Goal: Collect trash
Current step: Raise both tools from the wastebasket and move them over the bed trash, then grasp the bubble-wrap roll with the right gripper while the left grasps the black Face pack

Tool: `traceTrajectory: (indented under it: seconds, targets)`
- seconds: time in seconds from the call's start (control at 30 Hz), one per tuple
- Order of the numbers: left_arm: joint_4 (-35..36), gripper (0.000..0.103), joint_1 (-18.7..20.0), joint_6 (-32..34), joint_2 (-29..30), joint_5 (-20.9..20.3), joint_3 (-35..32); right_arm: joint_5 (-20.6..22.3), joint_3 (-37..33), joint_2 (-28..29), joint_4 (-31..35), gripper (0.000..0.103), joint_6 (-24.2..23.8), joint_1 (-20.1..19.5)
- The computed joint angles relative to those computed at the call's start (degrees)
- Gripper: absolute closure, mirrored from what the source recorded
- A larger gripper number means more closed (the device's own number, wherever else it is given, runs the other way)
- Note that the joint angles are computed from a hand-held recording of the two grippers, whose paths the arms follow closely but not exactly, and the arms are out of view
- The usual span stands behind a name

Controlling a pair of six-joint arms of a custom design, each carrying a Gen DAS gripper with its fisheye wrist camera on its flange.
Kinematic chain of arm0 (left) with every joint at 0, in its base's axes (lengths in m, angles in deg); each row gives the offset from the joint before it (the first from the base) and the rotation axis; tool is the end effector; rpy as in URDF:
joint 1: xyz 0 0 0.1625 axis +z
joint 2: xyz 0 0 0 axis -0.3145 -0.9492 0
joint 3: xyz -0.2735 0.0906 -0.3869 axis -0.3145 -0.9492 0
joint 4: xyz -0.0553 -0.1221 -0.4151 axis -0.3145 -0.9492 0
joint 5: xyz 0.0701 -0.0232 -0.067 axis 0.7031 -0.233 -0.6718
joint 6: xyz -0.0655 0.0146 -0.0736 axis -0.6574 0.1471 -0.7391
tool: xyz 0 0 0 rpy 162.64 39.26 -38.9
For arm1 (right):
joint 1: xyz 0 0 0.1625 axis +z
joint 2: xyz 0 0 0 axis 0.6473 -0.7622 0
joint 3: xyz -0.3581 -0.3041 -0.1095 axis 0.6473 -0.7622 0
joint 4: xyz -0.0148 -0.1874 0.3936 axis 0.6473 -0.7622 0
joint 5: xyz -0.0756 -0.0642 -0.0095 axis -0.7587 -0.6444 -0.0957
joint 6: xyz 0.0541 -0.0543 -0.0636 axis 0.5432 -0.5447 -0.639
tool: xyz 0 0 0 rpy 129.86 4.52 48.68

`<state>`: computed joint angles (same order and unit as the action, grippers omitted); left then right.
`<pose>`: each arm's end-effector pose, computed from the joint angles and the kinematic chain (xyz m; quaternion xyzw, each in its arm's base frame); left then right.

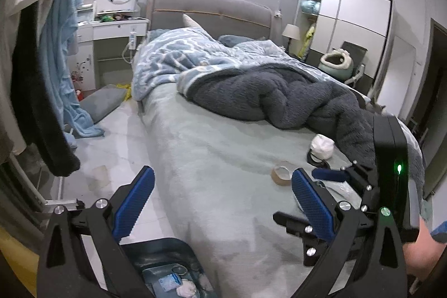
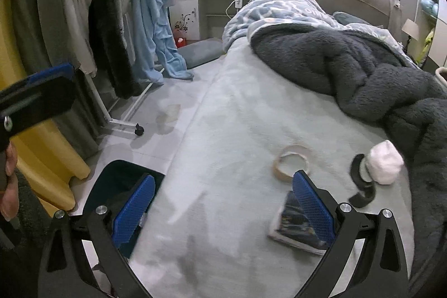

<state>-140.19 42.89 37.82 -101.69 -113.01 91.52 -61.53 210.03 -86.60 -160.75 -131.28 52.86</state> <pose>-0.3759 -0.4160 0.0947 0.1571 0.8341 -0.4627 0.2559 0.1428 -0.5216 0.2671 0.4363 -0.8521 0.2047 0.2043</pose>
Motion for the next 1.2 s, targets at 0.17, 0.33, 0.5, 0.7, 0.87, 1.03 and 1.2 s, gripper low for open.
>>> traceTrajectory:
  seconds: [0.17,0.33,0.5,0.7,0.87,1.03,1.2]
  targets:
    - [-0.37,0.003,0.69,1.96,2.28,-2.36,-2.23,1.86,-1.41,-1.66,2.97,0.003,-1.35,-1.63]
    - [-0.39,0.003,1.61,2.96,4.41,-5.21,-4.34,4.47,-3.33,-3.15,6.57,0.003,-3.43,-3.9]
    - [-1.58,0.003,2.32,4.03,6.74,-7.7,-6.61,6.41,-5.2,-4.28,9.82,0.003,-5.38,-6.64]
    - [-3.32,0.003,3.44,6.15,9.54,-11.6,-9.49,8.39,-7.13,-5.73,10.9,0.003,-6.05,-9.94]
    - [-2.36,0.004,4.53,7.59,12.03,-14.75,-12.36,8.26,-9.27,-5.55,11.7,0.014,-5.96,-12.44]
    - [-0.47,0.004,5.62,7.38,14.26,-16.99,-14.95,7.77,-9.9,-5.73,13.12,0.028,-6.46,-13.79]
    - [1.55,0.004,6.48,6.87,16.38,-19.11,-17.37,6.52,-10.08,-5.11,14.9,0.036,-7.15,-14.51]
